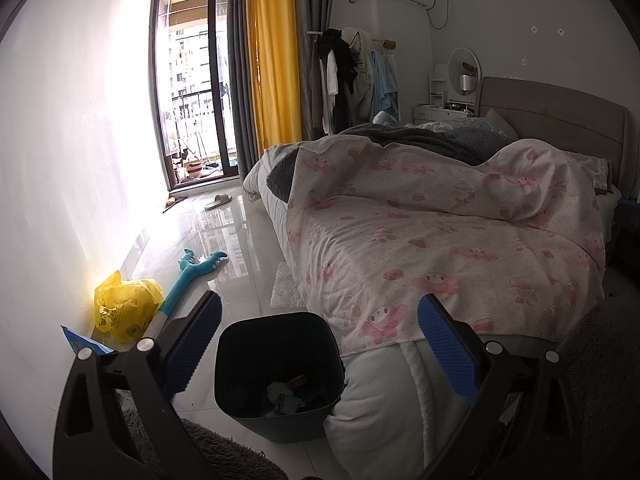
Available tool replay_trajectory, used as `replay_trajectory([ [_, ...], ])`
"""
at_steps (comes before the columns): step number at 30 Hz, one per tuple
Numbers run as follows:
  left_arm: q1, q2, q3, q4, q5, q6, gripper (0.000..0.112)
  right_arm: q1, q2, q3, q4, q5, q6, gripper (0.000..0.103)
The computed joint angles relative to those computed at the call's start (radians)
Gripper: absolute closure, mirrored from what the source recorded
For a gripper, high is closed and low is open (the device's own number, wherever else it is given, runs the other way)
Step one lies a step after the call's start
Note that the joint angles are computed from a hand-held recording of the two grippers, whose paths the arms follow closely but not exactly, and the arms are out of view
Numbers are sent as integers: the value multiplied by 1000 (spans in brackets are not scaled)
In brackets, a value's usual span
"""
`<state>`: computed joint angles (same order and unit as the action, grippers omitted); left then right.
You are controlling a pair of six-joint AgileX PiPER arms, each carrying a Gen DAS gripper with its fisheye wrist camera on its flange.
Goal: Collect trash
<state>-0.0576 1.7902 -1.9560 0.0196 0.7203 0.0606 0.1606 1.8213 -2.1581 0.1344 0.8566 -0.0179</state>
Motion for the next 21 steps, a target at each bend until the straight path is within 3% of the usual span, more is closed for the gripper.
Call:
replay_trajectory([
  [21, 1, 2, -5, -1, 3, 1, 12, -3, 7, -16, 4, 10, -4, 3],
])
